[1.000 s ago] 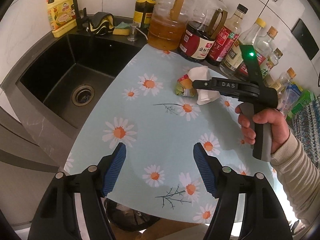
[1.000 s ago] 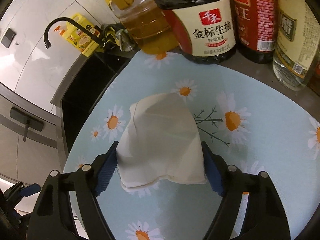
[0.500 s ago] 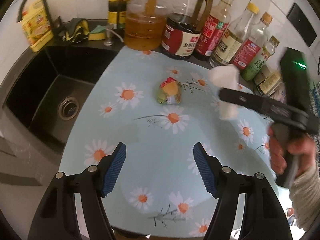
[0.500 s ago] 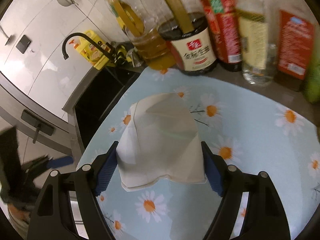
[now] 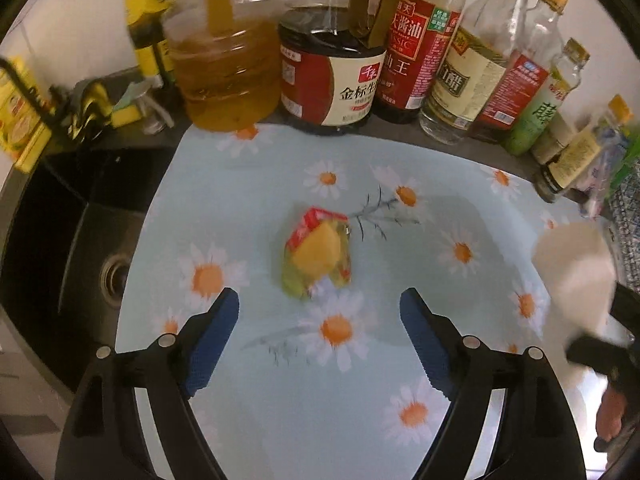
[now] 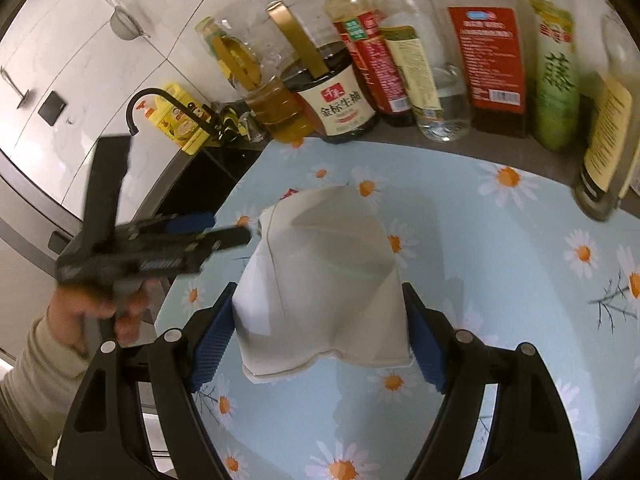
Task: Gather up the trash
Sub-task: 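Grasp the yellow-green wrapped snack with the left tool while the right tool holds the tissue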
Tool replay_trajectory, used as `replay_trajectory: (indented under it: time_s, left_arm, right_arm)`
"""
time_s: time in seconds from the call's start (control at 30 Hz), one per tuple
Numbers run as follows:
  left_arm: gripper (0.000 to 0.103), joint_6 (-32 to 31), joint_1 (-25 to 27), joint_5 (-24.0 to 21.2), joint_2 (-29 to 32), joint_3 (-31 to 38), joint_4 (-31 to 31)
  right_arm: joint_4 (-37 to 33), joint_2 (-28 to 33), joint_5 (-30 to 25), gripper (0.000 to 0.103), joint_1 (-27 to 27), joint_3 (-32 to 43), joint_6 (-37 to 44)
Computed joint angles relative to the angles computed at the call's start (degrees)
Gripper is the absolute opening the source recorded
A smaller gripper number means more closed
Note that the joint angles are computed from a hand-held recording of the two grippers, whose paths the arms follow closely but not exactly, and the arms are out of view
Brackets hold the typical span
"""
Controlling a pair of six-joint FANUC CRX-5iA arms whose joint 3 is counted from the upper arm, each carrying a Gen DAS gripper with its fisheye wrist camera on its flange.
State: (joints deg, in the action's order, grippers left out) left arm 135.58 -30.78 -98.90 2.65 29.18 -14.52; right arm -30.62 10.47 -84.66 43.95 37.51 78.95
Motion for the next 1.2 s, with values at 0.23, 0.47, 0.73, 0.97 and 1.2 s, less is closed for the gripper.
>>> replay_trajectory:
  time_s: [0.23,0.47,0.73,0.97,1.2]
  left_arm:
    - [0.080,-5.5,3.8,0.0,2.9,-1.2,2.8]
    - [0.079,-7.0,4.1,-0.5,4.4,-1.0,3.0]
    - [0.063,-6.3,4.5,-0.1,4.8,-2.3,3.1]
    - [0.049,-6.0,4.1,1.6,3.7,-4.1,1.9]
    - [0.048,-5.2,2.8,2.7,1.6,-5.5,1.1]
  right_arm:
    - [-0.8,-1.5,0.6,0.078,-1.1,-2.0,-0.1]
    - [-0.2,-2.0,0.9,0.078,-1.1,-3.2,-0.2]
    - [-1.1,-1.7,0.3,0.078,-1.3,-2.9,0.0]
    - [-1.3,-1.6,-0.2,0.078,-1.3,-3.1,-0.2]
    - [-1.2,-1.6,-0.5,0.078,-0.8,-3.2,-0.6]
